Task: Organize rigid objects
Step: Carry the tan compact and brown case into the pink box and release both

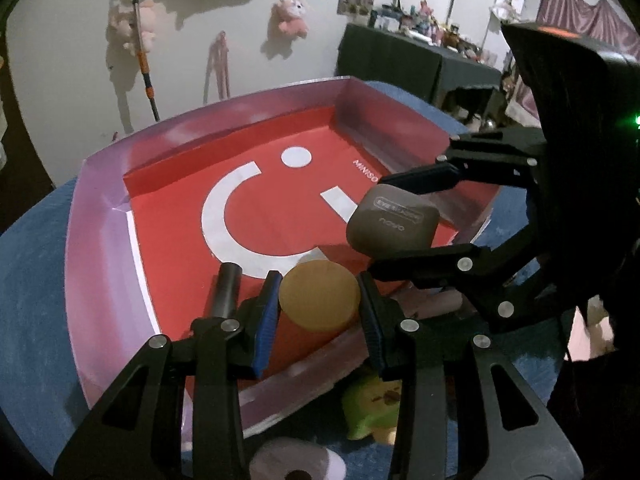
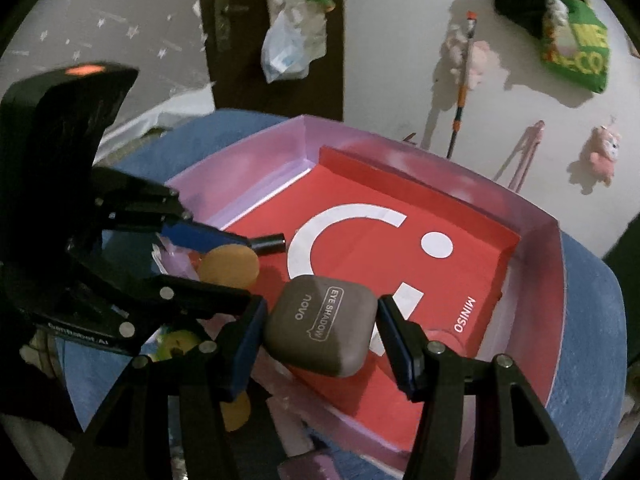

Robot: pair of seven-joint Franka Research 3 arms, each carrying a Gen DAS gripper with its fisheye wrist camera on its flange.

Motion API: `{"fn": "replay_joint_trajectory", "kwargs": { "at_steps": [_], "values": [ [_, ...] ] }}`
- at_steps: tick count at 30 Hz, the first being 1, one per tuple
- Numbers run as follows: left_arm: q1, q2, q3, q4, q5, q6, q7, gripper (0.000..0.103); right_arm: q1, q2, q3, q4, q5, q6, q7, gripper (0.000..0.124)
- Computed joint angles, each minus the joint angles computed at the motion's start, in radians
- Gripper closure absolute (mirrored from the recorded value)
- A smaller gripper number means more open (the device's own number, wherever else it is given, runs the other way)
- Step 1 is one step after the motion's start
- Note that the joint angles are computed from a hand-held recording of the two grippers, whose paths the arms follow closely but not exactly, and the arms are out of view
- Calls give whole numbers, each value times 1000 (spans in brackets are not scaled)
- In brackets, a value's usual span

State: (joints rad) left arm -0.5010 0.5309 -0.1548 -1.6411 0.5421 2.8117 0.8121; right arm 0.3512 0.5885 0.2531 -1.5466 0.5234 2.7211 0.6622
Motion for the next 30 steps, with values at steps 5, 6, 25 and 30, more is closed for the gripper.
{"fn": "replay_joint_trajectory", "kwargs": {
  "at_steps": [5,6,25,30],
  "values": [
    [42,20,-43,13,-56,-30,88,67,20,54,-34,94,-63,-103,29,65],
    [50,22,-51,14,-71,-33,104,67,25,65,-42,113,-77,-122,36,65],
    [63,102,-69,119,-193,-119,287,67,85,199,-110,337,-256,-312,134,65],
    [57,103,-62,119,-192,-121,296,67,91,202,-115,343,-275,-313,136,65]
  ]
}}
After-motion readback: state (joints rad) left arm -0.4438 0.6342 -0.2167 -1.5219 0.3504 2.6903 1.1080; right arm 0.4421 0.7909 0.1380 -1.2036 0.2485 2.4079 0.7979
